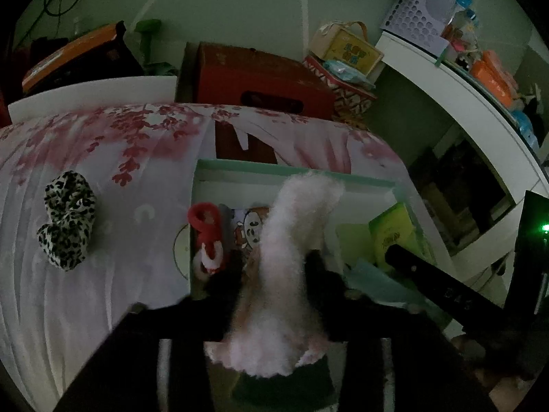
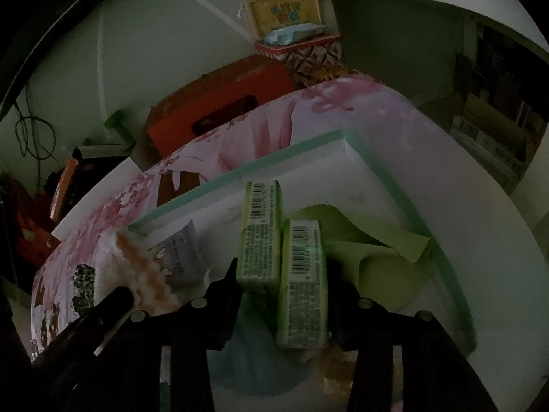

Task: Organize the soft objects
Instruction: 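Carry the towel and boxes over the white tray and open both grippers, then withdraw both grippers from the tray back over the bed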

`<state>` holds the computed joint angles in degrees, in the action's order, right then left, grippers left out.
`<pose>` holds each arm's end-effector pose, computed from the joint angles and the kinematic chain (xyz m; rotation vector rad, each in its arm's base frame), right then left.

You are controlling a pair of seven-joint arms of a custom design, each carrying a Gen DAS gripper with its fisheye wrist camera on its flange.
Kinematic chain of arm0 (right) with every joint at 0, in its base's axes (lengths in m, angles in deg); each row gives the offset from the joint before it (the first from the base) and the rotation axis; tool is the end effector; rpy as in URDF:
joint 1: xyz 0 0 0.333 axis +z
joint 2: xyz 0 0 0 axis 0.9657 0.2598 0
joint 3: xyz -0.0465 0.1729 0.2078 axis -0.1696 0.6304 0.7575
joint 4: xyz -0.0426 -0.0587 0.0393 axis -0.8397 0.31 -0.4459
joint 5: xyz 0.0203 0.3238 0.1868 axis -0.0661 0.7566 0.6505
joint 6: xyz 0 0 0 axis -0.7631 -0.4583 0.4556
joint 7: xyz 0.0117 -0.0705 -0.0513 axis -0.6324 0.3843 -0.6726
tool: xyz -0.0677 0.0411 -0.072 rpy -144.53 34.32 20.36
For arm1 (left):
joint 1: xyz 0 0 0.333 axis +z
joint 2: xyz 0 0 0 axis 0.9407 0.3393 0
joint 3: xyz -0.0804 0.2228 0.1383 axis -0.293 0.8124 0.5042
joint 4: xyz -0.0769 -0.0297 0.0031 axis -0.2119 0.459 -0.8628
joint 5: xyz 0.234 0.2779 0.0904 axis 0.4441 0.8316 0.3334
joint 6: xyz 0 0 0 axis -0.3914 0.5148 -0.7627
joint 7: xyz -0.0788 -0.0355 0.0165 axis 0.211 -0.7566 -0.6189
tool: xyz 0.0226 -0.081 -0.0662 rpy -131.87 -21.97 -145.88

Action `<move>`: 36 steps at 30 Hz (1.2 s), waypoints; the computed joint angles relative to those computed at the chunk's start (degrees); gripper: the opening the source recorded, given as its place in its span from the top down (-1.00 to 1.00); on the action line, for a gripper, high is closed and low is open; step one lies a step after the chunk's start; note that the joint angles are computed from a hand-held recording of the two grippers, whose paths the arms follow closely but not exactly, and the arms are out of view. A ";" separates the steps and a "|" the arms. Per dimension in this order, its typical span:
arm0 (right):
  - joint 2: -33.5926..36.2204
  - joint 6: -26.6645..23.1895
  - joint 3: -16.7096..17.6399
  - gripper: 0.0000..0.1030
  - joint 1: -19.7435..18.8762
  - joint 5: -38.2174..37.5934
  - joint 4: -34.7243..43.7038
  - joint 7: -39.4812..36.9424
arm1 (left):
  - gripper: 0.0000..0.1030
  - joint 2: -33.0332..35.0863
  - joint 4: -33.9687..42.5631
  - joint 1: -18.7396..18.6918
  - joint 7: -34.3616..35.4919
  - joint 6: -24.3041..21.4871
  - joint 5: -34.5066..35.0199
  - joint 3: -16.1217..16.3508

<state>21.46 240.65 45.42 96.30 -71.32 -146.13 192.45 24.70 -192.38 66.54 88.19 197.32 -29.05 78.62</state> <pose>0.4475 0.1966 0.5124 -1.7132 1.7548 -0.3250 0.4076 -0.0848 0.5155 -2.1607 1.6238 -0.9854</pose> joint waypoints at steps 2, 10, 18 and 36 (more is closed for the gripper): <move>-0.21 -0.05 0.06 0.06 -0.08 -0.16 -0.01 -0.02 | 0.07 -0.51 0.24 -0.01 -0.05 -0.92 0.00 0.16; -1.17 0.06 -0.13 -0.22 0.17 0.06 -0.18 -0.72 | -0.39 -3.32 0.24 1.52 -1.41 -3.14 1.96 -0.65; -1.82 -0.35 -0.07 -0.39 0.09 -0.04 -0.21 -0.47 | -0.76 -6.93 -0.39 5.51 -5.91 -4.99 6.67 -3.10; -2.04 -1.63 -0.13 -1.00 -0.57 -0.30 -0.32 0.03 | -0.78 -8.97 -1.64 11.64 -17.45 -10.45 15.72 -5.79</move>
<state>19.42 239.02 45.29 95.73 -71.62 -146.45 192.48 15.73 -194.02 78.18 70.74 186.87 -13.32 72.83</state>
